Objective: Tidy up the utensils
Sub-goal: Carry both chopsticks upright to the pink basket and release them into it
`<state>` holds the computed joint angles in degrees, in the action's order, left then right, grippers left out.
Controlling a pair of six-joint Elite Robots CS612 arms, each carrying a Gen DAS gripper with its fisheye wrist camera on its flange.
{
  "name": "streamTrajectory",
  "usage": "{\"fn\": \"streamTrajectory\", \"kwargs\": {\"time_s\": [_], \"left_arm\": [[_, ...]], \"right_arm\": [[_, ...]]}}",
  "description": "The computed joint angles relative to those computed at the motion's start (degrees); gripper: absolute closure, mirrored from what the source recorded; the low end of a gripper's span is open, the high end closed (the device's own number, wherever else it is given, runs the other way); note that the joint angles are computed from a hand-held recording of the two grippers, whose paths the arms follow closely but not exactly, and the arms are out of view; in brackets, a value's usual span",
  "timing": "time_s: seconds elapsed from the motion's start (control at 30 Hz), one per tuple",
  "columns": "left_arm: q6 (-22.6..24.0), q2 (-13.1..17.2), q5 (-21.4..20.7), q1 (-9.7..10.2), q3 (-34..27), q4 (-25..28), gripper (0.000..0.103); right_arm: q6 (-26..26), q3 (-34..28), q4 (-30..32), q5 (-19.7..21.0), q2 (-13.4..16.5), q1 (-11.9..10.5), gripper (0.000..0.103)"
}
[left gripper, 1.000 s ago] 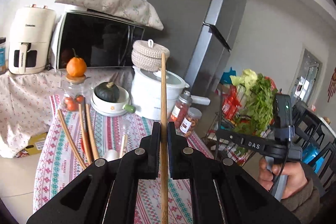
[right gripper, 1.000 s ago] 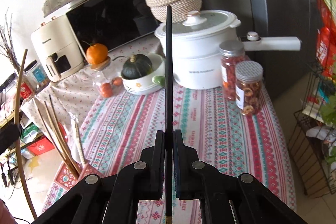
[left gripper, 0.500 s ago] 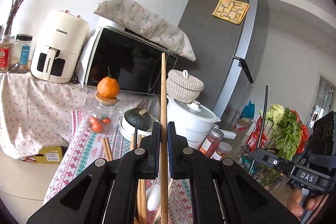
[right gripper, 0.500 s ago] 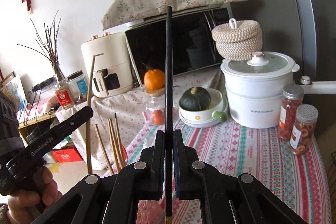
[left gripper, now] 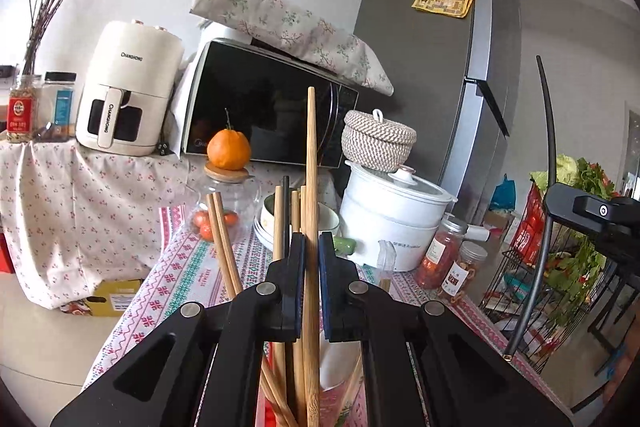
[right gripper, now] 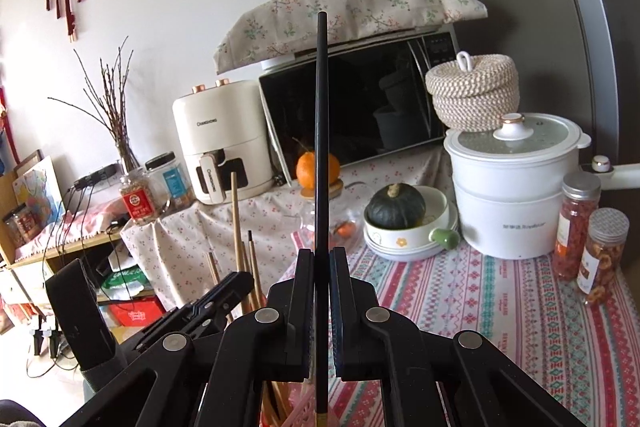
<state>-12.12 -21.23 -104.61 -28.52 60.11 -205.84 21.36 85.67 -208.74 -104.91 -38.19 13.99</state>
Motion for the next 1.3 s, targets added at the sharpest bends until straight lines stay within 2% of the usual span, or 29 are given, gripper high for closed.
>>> {"fn": "streamTrajectory", "kwargs": {"time_s": [0.17, 0.3, 0.37, 0.47, 0.57, 0.8, 0.93, 1.07, 1.3], "left_arm": [[1.96, -1.05, -1.1, 0.14, 2.18, 1.84, 0.096], [4.56, -3.31, -2.88, 0.49, 4.37, 8.61, 0.093], [4.71, -4.69, -3.49, 0.83, 5.03, 13.18, 0.071], [1.15, -6.46, -4.12, 1.7, 6.18, 15.39, 0.056], [-1.94, -8.49, -4.93, 2.68, 6.97, 20.19, 0.049], [-0.36, -11.12, 0.03, 3.16, 8.4, 29.25, 0.045], [4.65, -11.64, 5.42, 2.31, 9.07, 32.75, 0.044], [6.14, -12.0, 6.79, 2.11, 9.72, 33.89, 0.044], [9.61, -12.97, 8.73, 1.66, 11.34, 31.7, 0.044]], "right_arm": [[-0.57, -0.87, 0.61, -0.21, 0.53, 0.38, 0.097], [-0.61, -1.71, 1.11, -0.88, 1.03, 0.74, 0.097], [-0.59, -2.2, 0.77, -1.74, 1.36, 1.0, 0.097], [-0.58, -3.25, 0.1, -3.14, 2.05, 1.42, 0.097], [-0.36, -4.53, -0.5, -4.23, 2.79, 1.79, 0.097], [-1.71, -7.92, -0.25, -4.34, 4.82, 2.46, 0.097], [-2.22, -10.13, 1.79, -6.22, 6.21, 2.96, 0.097], [-2.57, -11.15, 3.76, -7.09, 7.0, 3.09, 0.097], [-2.66, -11.07, 8.21, -6.01, 7.05, 3.25, 0.096]]}}
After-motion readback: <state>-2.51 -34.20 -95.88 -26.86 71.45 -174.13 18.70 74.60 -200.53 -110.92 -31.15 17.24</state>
